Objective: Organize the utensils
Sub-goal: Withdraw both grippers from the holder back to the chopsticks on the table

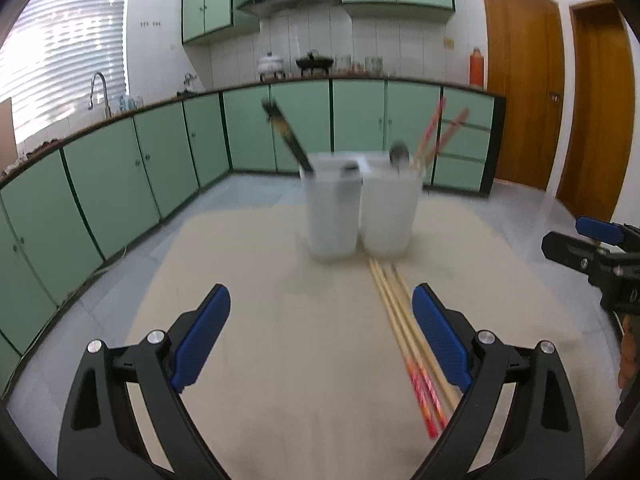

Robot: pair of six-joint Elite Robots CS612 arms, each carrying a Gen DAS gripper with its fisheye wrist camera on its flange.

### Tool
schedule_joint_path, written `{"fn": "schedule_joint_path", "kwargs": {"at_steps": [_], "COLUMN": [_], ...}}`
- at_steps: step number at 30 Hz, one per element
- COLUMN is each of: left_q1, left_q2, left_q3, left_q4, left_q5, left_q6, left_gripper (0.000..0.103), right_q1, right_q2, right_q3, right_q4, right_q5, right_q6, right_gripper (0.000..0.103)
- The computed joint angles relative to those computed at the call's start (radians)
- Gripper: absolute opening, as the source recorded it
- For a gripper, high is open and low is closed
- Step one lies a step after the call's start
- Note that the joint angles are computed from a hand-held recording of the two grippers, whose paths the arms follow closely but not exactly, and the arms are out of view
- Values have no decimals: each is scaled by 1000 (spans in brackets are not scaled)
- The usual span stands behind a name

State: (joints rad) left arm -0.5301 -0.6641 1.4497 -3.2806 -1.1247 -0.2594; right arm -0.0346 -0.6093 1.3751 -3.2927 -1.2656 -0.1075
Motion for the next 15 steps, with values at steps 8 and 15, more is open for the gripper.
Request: {"fn": "schedule_joint_path", "kwargs": {"at_steps": [8, 15], "left_q1": [-17, -30], "left_q2": [-6, -12], "left_q3": [58, 93], "left_q4": [39, 50], "left_q5": [-16, -25], "left_q6": [-31, -50], "left_gripper": [90, 90], "right_q1": [1, 3], "right_q2": [-8, -15], "right_q3": [90, 140], "right_q4": [-5, 1], "right_q5": [17, 24], "right_q6": [0, -26], "right_gripper": [97, 89]}}
